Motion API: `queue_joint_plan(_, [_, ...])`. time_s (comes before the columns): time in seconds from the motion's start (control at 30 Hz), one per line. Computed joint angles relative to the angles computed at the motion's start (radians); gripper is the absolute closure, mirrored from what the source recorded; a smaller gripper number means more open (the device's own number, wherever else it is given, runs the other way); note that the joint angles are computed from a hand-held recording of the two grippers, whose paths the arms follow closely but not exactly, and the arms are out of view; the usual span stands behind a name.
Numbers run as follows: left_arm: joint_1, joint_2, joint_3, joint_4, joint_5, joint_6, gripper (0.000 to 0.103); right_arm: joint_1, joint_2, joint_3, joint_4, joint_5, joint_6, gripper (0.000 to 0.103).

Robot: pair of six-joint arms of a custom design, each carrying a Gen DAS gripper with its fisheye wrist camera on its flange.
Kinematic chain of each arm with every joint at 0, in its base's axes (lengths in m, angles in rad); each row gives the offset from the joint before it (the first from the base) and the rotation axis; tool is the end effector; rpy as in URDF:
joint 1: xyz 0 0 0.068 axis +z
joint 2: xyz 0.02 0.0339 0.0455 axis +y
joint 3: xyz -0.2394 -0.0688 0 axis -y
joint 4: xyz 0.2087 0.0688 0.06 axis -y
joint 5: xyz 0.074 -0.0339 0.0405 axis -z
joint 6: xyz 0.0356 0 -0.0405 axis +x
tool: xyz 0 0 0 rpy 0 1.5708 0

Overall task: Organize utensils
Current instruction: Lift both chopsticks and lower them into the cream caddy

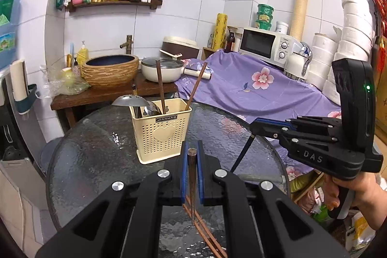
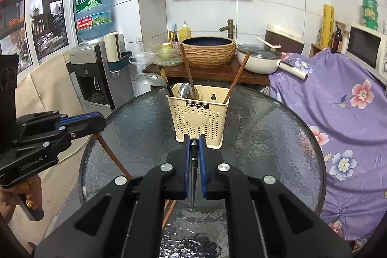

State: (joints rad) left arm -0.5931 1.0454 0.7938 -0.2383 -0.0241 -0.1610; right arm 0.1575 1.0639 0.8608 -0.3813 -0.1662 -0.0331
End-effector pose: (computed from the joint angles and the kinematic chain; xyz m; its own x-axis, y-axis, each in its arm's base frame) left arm 0.1777 -0.1187 0.2752 -0.4719 0.1248 -0.8728 0.4716 0.8721 -0.1303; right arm 0.2078 0.0390 0.2793 -0.5349 -0.1180 -0.8366 -0.3088 0.9490 0.0636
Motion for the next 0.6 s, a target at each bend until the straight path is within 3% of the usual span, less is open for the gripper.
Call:
queue_joint_plan(0.27, [0.059, 0.076, 0.133, -0.063, 0.104, 0.030, 0.096, -0.090, 0.147, 0.201, -0.116, -0.135, -0.002, 0.095])
queue_joint_plan(0.43, [0.076, 0.131, 0.252, -0.103, 0.121, 0.054, 0.096, -0.100, 0.225, 0.358, -0.186, -0.145, -0.012, 0.095])
queue_joint_plan(0.6, [0.114, 0.243, 0.438, -0.171, 0.172, 0.053, 0.096, -0.089, 0.341, 0.602, -0.292, -0.121, -0.015, 0.095])
